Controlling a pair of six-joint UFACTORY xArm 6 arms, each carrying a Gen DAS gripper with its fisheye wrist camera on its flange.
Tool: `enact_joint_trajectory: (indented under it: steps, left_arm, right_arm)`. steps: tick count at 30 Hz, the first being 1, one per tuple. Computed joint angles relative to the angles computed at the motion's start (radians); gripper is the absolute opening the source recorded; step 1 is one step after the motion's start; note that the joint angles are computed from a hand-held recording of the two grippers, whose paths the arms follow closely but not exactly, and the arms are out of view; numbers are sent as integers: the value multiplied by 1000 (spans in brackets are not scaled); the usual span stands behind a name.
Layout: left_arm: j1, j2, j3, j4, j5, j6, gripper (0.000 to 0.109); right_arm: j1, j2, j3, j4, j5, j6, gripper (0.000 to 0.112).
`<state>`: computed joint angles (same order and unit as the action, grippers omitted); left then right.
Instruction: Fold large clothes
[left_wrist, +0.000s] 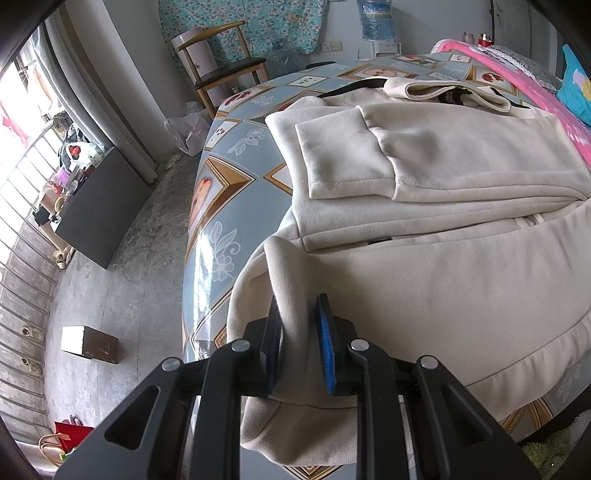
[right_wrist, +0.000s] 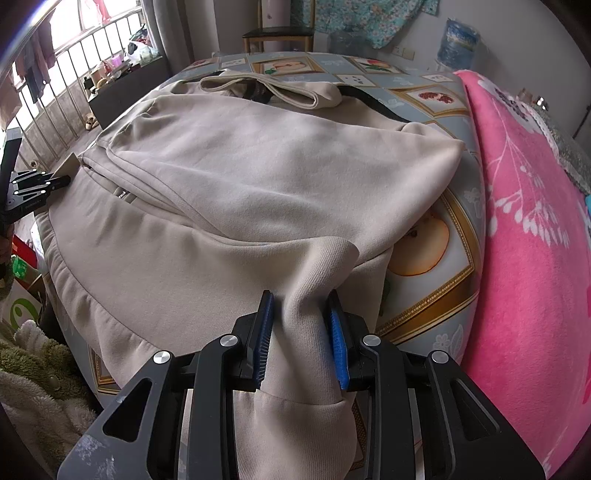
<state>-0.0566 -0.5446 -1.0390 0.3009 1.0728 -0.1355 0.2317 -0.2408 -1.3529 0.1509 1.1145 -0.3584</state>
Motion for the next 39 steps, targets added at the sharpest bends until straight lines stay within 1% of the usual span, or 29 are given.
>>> enact_joint_trajectory:
  steps: [2, 3, 4, 6, 7, 10, 12, 14, 18, 21, 24, 27, 31, 32, 35, 37, 39]
  left_arm:
    - [2, -1, 0, -1, 0, 2, 18]
    - [0, 0, 0, -1, -1, 0, 18]
    - [2, -3, 3, 0, -4, 1, 18]
    - [-2, -11, 12, 15, -16, -6, 18]
    - [-3, -21, 22, 24, -30, -7, 12]
    - [2, -71, 51, 17, -68, 4, 8]
    - [11, -111, 56, -7, -72, 12, 7]
    - [28, -162, 59, -56, -81, 31, 6]
    - [34, -229, 45, -99, -77, 50, 6]
    - [55, -262, 28, -155, -89, 61, 6]
    - [71, -262, 1, -198, -117, 72, 6]
    - [79, -212, -37, -232, -171, 97, 6]
    - [102, -65, -146, -318, -263, 170, 6]
    - [102, -27, -175, -322, -282, 178, 6]
    - [101, 112, -290, -328, -341, 215, 6]
    - [106, 229, -403, -353, -351, 247, 6]
    - [113, 342, -523, -373, -339, 263, 6]
  right_arm:
    - [2, 0, 3, -4, -7, 3, 27]
    - [4, -5, 10, -10, -15, 4, 26]
    - [6, -10, 17, -16, -23, 5, 19]
    - [15, -26, 32, -33, -42, 17, 12]
    - [19, -35, 39, -38, -51, 23, 8]
    - [38, -78, 67, -74, -82, 58, 6]
    - [57, -120, 94, -104, -110, 95, 6]
    - [62, -169, 118, -103, -128, 128, 6]
    - [65, -250, 149, -107, -160, 201, 6]
    - [64, -295, 167, -107, -194, 252, 6]
    - [51, -309, 175, -69, -237, 270, 6]
    - [39, -272, 158, -61, -281, 271, 5]
    - [20, -185, 93, -27, -343, 238, 5]
    - [14, -156, 67, -17, -355, 223, 5]
    - [-14, -19, -64, 22, -386, 174, 5]
    - [-35, 66, -155, 70, -389, 145, 4]
    - [-57, 179, -284, 121, -381, 122, 4]
